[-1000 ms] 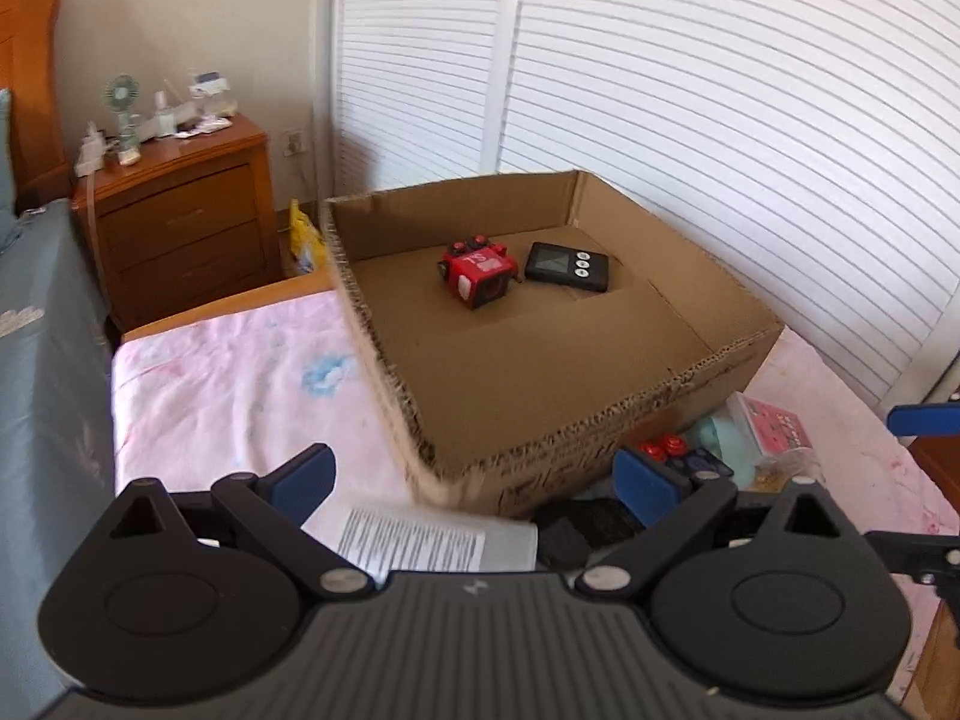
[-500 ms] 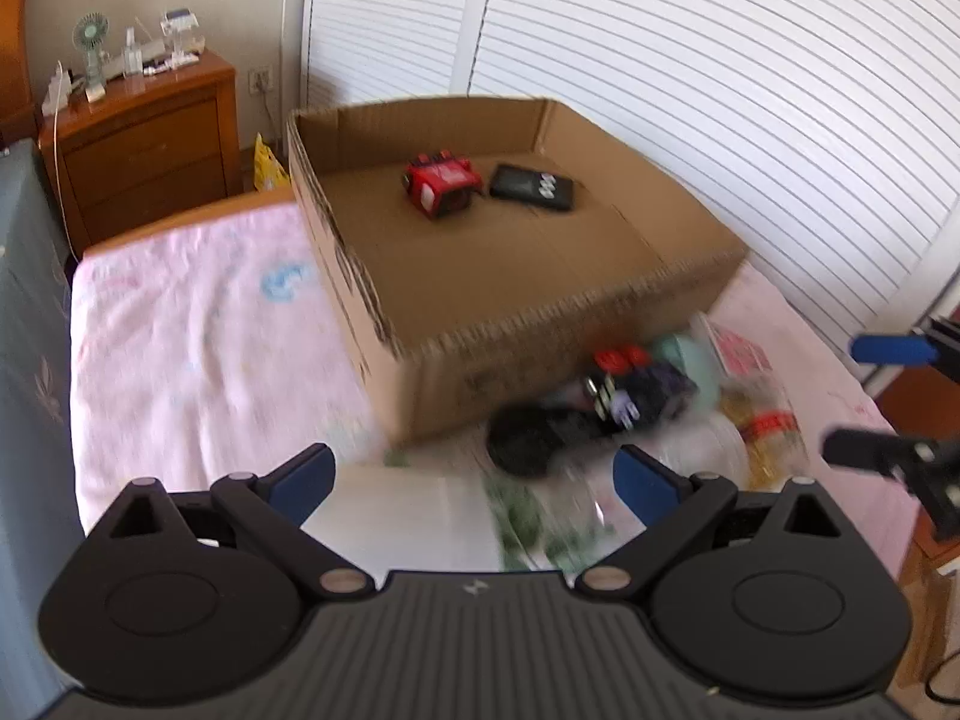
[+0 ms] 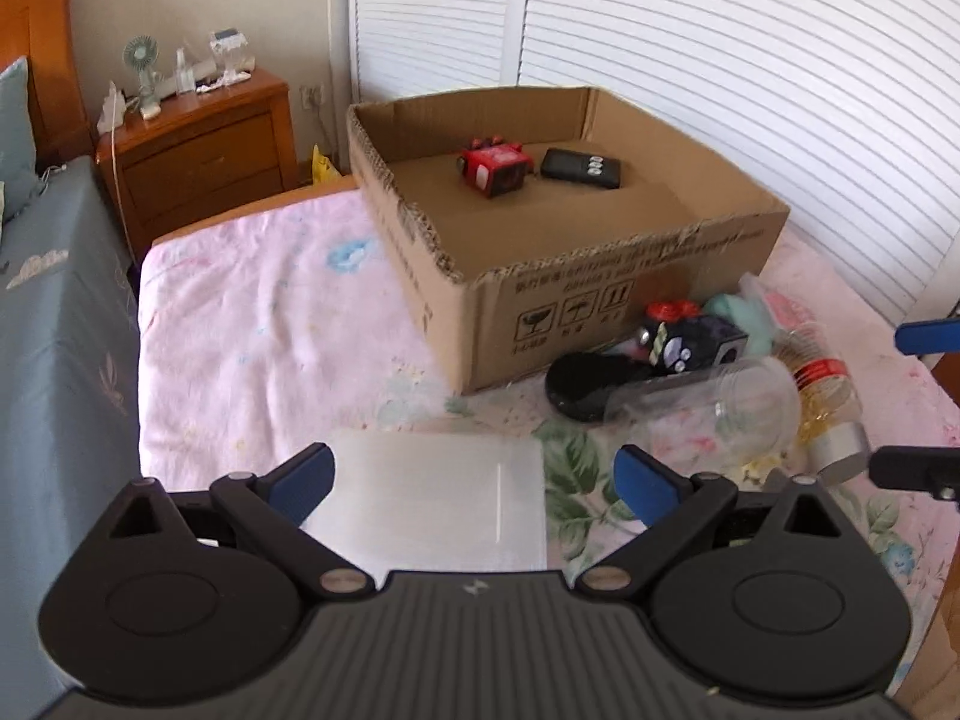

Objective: Organize rigid objects
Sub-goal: 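Grasp the white medicine bottle lying on the sheet with the left gripper, then hold the white bottle in the left gripper while the right gripper grasps the capsule jar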

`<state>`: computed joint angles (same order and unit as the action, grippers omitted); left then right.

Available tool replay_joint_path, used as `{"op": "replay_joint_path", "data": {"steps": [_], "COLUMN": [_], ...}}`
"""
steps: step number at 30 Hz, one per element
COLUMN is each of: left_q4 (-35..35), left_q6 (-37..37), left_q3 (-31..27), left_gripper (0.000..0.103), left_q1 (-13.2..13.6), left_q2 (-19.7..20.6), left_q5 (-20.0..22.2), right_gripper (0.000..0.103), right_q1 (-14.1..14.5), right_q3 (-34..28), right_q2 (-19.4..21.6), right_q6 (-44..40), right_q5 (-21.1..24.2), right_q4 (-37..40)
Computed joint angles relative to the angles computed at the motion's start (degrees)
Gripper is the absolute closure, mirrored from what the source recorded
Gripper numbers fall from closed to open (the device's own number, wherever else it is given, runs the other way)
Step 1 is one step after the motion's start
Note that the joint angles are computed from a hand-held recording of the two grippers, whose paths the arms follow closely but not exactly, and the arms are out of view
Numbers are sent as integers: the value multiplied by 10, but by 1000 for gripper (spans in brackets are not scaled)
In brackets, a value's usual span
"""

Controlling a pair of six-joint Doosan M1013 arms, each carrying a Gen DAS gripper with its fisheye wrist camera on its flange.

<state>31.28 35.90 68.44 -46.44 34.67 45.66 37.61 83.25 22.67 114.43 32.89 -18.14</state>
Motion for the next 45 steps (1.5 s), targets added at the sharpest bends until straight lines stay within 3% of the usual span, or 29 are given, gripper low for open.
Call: {"op": "replay_joint_path", "data": {"steps": [9,13,20,27,29,35,42,45], "left_q4": [29,1,-11,-23,-24,-36,-48,-37], "left_q6": [6,12,2,-2,-2,8,13,4], "left_q3": [-2,-6,-3,-3,0,2,4,4], "left_gripper": [2,2,2,2,2,2,2,2], "left_q1": [-11,-5,-2,-1,-1,0,2,-1], "left_q2": [5,8,10,10,9,8,11,13], "left_q5": [36,41,35,36,33,32,33,35], "right_gripper": [0,0,0,0,0,0,0,0], "right_q1": [-4,-14,-49,-83,-85,-78,-40,-43], "right_q3": [25,36,5,-43,-38,-14,2,6], "right_q2": [-10,-13,6,40,36,16,18,21], "right_q6": [-53,-100,-289,-440,-460,-447,-319,-319], "right_q5": [-5,-18,-32,51,59,78,68,64], "right_q4": [-17,-7,155,360,378,346,155,166]}}
